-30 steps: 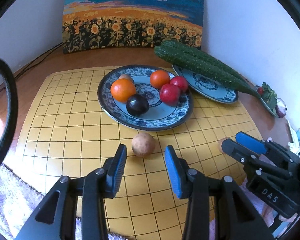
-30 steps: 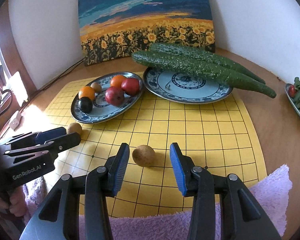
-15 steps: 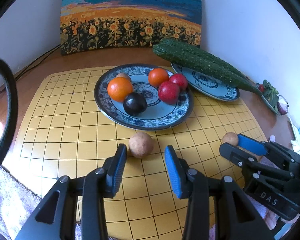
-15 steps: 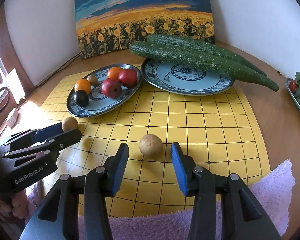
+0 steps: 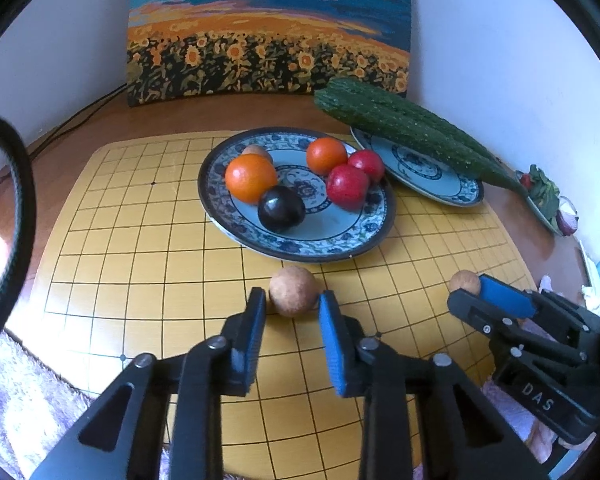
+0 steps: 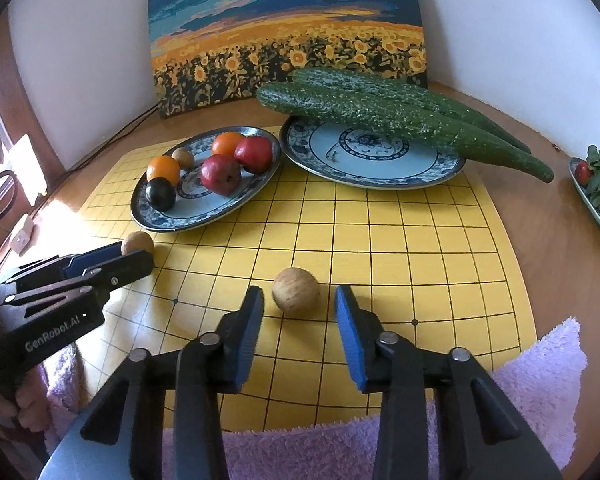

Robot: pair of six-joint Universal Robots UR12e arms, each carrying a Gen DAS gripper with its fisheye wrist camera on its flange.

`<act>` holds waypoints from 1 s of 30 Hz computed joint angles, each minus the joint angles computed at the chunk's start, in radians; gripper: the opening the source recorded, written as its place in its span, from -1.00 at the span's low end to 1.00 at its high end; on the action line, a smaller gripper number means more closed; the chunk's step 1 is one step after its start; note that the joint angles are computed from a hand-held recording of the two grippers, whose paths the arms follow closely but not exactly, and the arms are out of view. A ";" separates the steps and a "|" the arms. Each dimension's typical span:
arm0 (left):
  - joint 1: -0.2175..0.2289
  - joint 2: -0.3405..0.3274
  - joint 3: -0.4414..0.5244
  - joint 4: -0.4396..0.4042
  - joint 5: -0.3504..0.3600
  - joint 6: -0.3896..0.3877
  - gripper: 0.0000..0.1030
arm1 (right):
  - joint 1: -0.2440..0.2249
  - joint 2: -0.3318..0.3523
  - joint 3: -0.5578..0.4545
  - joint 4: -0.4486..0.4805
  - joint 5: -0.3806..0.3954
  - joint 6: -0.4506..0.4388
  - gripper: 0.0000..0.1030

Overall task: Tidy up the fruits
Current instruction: 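Grasp the brown kiwi with the left tool while the right tool grasps the tan fruit, then carry the kiwi and tan fruit onto the patterned plate with both tools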

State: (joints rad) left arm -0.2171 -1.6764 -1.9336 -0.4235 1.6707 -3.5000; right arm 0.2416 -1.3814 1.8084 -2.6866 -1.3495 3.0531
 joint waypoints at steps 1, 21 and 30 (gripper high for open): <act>0.004 0.001 -0.001 0.001 -0.008 -0.001 -0.48 | 0.000 -0.001 0.001 -0.001 -0.001 0.005 -0.36; 0.017 0.033 -0.024 0.024 -0.047 -0.003 -0.49 | -0.010 -0.012 0.012 -0.002 0.051 0.011 -0.50; 0.025 0.049 -0.034 0.039 -0.047 -0.008 -0.49 | -0.003 -0.020 0.012 0.001 0.076 0.003 -0.50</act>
State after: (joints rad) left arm -0.1923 -1.6273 -1.9673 -0.3847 1.6241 -3.5083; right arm 0.2382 -1.4012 1.8200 -2.6851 -1.2736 3.0562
